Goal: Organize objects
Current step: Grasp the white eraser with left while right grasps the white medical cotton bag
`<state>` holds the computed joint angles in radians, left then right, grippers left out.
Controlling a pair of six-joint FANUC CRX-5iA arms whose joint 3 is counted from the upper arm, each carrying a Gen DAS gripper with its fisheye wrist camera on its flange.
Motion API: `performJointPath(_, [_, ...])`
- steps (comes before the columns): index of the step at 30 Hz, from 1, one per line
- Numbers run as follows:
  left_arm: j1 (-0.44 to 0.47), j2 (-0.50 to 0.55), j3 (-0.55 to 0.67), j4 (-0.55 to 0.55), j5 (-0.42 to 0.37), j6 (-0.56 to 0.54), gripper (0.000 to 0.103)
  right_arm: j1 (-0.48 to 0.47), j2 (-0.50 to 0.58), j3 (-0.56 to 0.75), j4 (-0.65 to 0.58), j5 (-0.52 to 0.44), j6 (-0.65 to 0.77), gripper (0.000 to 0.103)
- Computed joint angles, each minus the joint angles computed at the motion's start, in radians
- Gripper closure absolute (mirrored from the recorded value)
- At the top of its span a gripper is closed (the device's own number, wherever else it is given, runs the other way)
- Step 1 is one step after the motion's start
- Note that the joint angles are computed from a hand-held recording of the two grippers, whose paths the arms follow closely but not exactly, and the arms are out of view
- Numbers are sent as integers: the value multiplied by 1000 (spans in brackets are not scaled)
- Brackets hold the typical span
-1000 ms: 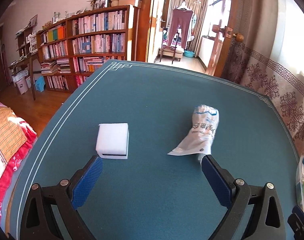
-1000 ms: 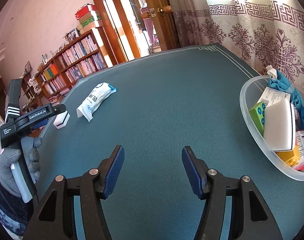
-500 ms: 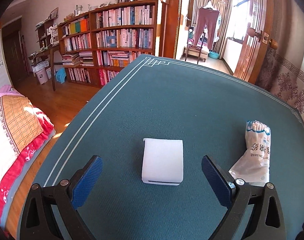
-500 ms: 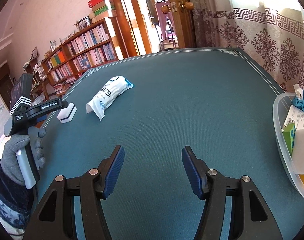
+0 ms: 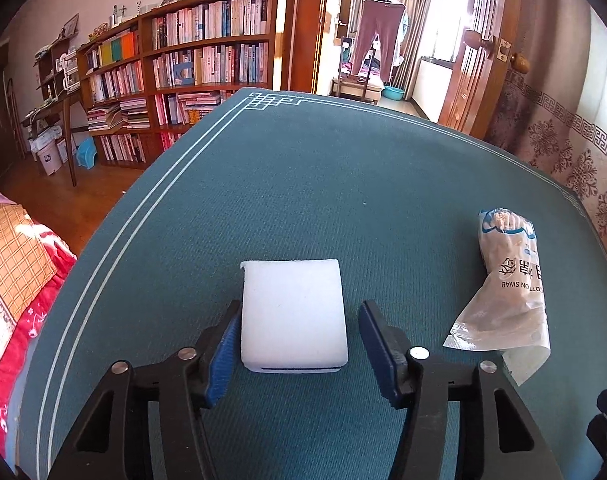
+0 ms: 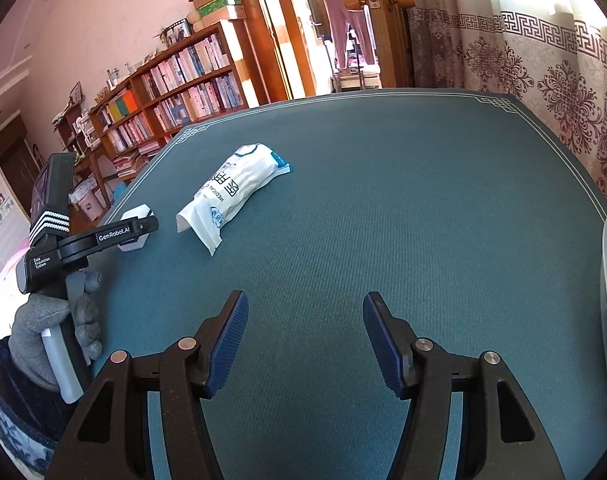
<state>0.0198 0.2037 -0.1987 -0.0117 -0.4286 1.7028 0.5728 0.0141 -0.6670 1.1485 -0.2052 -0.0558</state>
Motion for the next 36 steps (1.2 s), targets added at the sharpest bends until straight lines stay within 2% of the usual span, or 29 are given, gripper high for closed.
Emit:
performJointPath(1, [0, -2, -1, -3, -1, -1, 57, -6, 9, 7, 10, 12, -9, 42])
performJointPath(4, [14, -7, -32, 82, 29, -84, 57, -12, 35, 34, -8, 36, -3, 42])
performJointPath(6, [19, -15, -47, 102, 44, -98, 57, -19, 52, 54, -17, 56, -10, 42])
performJointPath(8, [19, -27, -53, 81, 55, -76, 57, -31, 70, 75, 2, 77, -37, 42])
performJointPath(11, [17, -46, -59, 43, 69, -34, 57, -67, 101, 106, 124, 118, -144, 42])
performJointPath(12, [17, -52, -64, 43, 75, -30, 57, -71, 113, 123, 132, 127, -151, 42])
performJointPath(13, [17, -58, -69, 42, 81, -27, 57, -68, 129, 144, 109, 131, -134, 42])
performJointPath(16, [18, -62, -74, 40, 87, -22, 57, -15, 183, 239, -125, 82, 63, 42])
performJointPath(23, [26, -52, -73, 65, 78, -33, 57, 38, 310, 464, -514, -39, 384, 41])
performJointPath(26, [28, -53, -76, 66, 78, -30, 57, 40, 356, 529, -567, -80, 427, 41])
performJointPath(30, [27, -51, -74, 60, 76, -21, 57, 42, 405, 611, -698, -124, 542, 41])
performJointPath(36, [22, -48, -71, 52, 71, -20, 57, 40, 427, 628, -694, -120, 538, 41])
